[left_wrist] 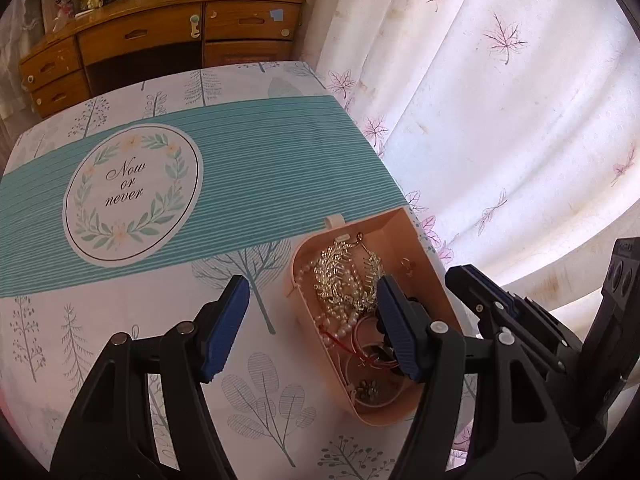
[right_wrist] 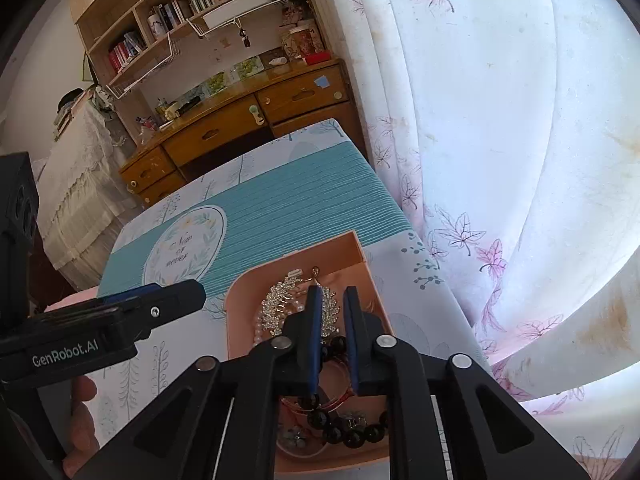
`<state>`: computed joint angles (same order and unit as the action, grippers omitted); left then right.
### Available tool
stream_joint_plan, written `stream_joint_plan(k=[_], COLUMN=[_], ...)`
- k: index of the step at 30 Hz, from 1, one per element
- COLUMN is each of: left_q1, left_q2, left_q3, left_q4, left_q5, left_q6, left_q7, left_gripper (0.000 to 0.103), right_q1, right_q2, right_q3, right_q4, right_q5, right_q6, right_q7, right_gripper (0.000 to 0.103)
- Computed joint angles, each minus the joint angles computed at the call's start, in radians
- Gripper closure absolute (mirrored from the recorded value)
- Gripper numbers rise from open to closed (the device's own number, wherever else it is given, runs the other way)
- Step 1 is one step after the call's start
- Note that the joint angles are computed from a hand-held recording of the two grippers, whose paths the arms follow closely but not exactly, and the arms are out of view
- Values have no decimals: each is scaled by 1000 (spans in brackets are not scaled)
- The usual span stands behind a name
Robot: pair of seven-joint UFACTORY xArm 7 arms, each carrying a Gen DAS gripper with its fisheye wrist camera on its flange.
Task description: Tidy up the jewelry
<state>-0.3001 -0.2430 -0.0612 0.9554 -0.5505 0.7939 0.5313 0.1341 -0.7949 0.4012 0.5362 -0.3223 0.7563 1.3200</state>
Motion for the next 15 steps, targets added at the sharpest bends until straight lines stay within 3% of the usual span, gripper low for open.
stream_joint_plan(k=[6, 13, 15], left_q1=[19, 52, 70], left_q2=[-91, -265, -319], left_q3=[18, 55, 70], left_q4=[-73, -199, -227], left_q5=[17, 109, 137], left_q6=[9, 28, 46], left_q7=[1, -33, -52], left_gripper=[39, 39, 39], right_q1=[-4, 66, 84], right_q2=[26, 56, 67], right_q3=[20, 44, 51], right_q4=[15, 63, 82], right_q5=[-13, 7, 12], right_q6=[-21, 9, 17], right_q7=[12, -5, -10], right_gripper=[90, 89, 83])
